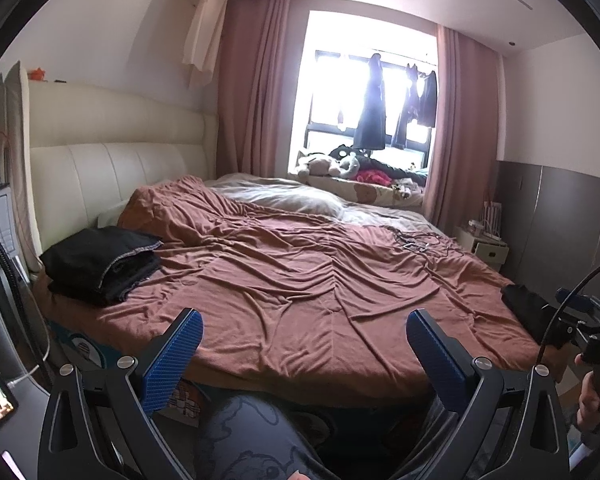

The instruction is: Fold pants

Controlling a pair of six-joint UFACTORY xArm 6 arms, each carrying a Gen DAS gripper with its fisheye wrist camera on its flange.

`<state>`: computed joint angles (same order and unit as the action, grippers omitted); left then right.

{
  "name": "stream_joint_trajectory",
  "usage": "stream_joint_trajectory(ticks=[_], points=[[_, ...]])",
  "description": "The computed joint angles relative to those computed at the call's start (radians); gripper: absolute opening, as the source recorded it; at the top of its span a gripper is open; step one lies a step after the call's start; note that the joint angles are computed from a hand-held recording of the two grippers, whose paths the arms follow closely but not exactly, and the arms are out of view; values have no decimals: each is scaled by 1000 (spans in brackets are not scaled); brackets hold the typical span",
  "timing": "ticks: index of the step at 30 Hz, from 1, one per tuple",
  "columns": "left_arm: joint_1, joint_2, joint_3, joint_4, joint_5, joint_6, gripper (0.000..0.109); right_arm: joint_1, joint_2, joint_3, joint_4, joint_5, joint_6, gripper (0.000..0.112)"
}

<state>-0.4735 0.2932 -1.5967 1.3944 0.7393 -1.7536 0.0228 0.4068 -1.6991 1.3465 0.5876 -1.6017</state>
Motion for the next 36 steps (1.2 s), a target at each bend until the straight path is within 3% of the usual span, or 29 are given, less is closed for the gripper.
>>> stream_joint_trajectory(ticks=[22,36], points=[[-5,-21,20,-4,-2,-2,103,-6,3,-7,-20,14,30,103],[-16,-5,-8,-37,25,44,103,5,-17,28,14,-18,-28,103]])
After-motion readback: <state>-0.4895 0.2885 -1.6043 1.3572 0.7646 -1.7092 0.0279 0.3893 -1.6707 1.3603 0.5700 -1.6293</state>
